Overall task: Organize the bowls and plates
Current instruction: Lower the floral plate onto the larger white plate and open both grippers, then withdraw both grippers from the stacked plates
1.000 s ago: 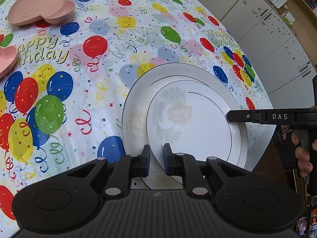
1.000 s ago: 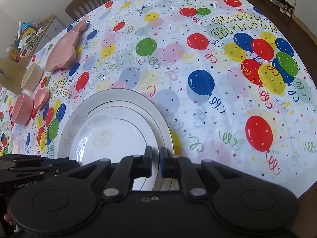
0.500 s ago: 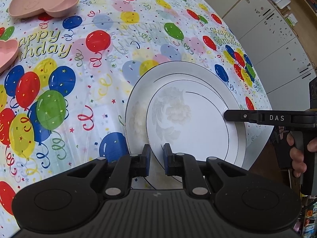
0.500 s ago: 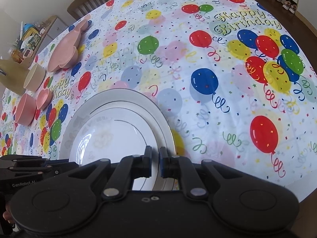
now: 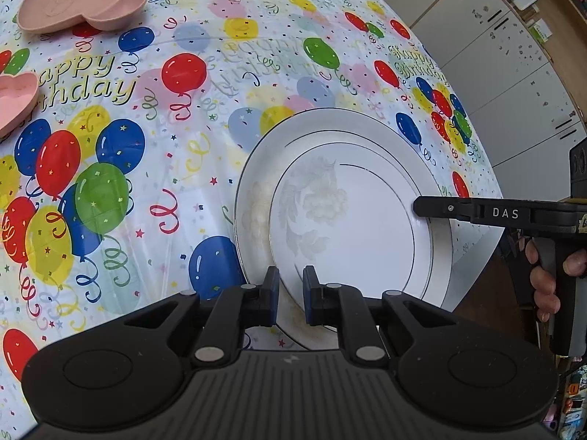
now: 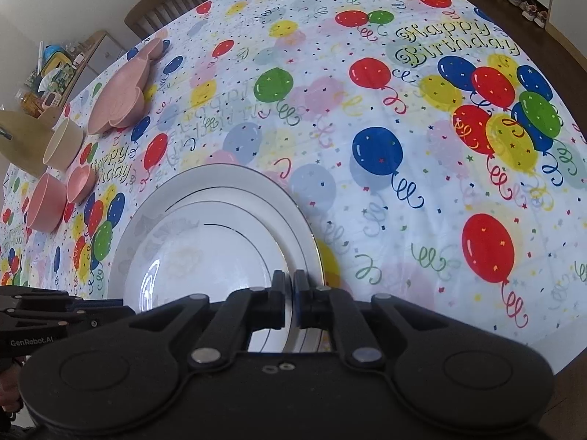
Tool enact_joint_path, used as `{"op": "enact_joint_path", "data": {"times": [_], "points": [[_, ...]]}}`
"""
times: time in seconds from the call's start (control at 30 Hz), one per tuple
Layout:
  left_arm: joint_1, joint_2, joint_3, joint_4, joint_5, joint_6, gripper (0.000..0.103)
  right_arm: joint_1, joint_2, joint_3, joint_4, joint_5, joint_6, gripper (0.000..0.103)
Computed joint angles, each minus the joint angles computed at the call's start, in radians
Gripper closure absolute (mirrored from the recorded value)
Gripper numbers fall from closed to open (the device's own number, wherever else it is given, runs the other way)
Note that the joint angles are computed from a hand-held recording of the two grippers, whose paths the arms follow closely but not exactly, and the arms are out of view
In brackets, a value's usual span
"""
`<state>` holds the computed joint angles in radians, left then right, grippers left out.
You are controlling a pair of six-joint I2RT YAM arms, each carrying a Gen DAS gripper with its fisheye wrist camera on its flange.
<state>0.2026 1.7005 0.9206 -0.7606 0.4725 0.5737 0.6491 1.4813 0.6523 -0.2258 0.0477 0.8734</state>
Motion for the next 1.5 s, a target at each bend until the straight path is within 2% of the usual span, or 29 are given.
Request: {"op": "enact_joint_path", "data": {"times": [0.13, 0.33, 0.67, 0.97, 1.1, 1.3, 1.37, 1.4, 1.5], "points": [[0.008, -0.019, -0.005, -0.01, -0.001, 0.021, 0.09, 0.02, -0.003, 0.012, -0.021, 0.02, 0.011, 0.089], [0.058, -0.078, -0.011, -0.048, 0.018, 0.08, 0.09, 0.091, -0.028, 0.067, -0.099, 0.099, 0.016, 0.086], [0.206, -0.201, 0.006, -0.111, 0.119, 0.187, 0.09, 0.266, 0.003, 0.288, -0.245, 0.28, -0.013, 0.079], [0.382, -0.23, 0.078, -0.182, 0.22, 0.261, 0.09, 0.394, 0.121, 0.515, -0.301, 0.407, -0.037, 0.064], [0.455, -0.217, 0.117, -0.201, 0.251, 0.286, 0.089, 0.432, 0.189, 0.61, -0.302, 0.438, -0.055, 0.053], [0.532, -0.198, 0.179, -0.195, 0.294, 0.288, 0.07, 0.461, 0.292, 0.765, -0.312, 0.47, -0.116, 0.035], [0.544, -0.188, 0.198, -0.173, 0.302, 0.26, 0.053, 0.462, 0.327, 0.818, -0.322, 0.475, -0.134, 0.031], [0.549, -0.186, 0.203, -0.155, 0.306, 0.242, 0.049, 0.462, 0.341, 0.841, -0.327, 0.478, -0.144, 0.027], [0.547, -0.173, 0.224, -0.107, 0.312, 0.198, 0.045, 0.454, 0.386, 0.909, -0.343, 0.496, -0.178, 0.019]]}}
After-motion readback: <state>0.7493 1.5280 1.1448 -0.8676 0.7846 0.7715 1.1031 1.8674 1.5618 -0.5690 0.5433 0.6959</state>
